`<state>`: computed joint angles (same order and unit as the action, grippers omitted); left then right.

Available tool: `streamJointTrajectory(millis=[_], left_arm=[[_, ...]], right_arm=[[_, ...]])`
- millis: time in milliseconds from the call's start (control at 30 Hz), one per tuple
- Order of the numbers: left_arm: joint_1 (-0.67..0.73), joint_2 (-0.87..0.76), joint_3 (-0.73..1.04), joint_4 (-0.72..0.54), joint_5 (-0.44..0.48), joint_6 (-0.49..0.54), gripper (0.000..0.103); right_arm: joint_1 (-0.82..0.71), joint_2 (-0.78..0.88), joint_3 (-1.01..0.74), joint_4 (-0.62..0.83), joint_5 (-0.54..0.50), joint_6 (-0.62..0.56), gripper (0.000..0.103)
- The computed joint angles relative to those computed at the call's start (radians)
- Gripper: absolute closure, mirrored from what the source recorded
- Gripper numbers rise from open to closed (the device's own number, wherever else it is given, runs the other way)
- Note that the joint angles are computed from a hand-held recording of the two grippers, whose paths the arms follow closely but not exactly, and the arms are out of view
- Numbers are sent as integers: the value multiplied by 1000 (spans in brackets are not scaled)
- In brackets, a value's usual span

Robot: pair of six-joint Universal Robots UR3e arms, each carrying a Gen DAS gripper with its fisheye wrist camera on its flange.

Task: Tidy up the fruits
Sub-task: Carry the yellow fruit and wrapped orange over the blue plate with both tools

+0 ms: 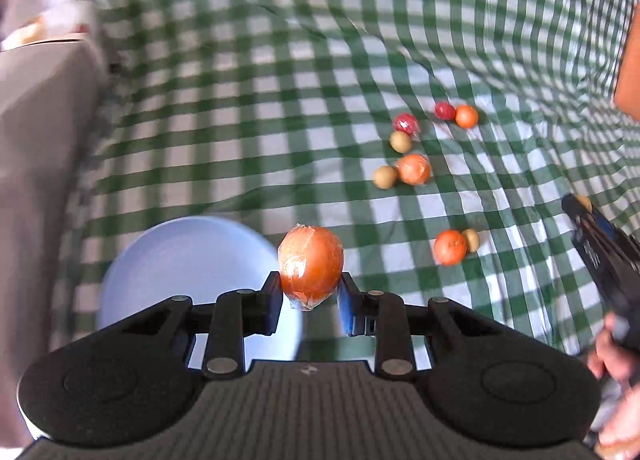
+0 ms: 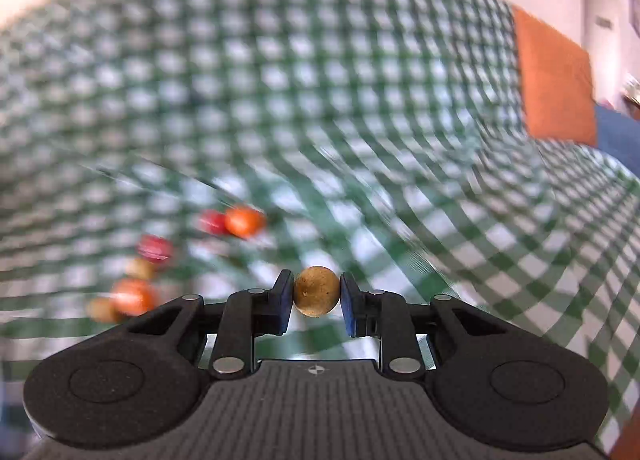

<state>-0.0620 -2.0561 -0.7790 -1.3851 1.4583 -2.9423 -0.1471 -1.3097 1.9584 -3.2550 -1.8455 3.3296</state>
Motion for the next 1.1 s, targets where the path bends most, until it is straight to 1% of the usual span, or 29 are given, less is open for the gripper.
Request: streamJointTrajectory(millis=[67, 100, 200, 333, 467, 567, 700, 800, 1100], left_arm=[[65, 142, -159, 43, -37, 37, 71], [97, 204, -223, 58, -53, 56, 71], [196, 378, -387, 70, -93, 117, 71], [342, 564, -548, 31, -163, 197, 71], [489, 691, -653, -25, -237, 294, 71], [568, 731, -691, -48, -279, 347, 71], [622, 732, -695, -62, -314, 370, 71], [624, 721, -704, -34, -324, 372, 71], [573, 638, -696, 55, -302, 331, 71]], right_arm=[[64, -140, 52, 65, 24, -5, 77], [92, -206, 69, 114, 58, 6, 77], [210, -319, 57, 256, 114, 44, 77], [373, -331, -24, 395, 135, 83, 77], [505, -286, -135, 498, 99, 73, 77], [564, -255, -219, 573, 82, 81, 77], [609, -224, -296, 645, 54, 75, 77], [622, -204, -326, 674, 46, 74, 77], [617, -139, -397, 722, 57, 62, 77]])
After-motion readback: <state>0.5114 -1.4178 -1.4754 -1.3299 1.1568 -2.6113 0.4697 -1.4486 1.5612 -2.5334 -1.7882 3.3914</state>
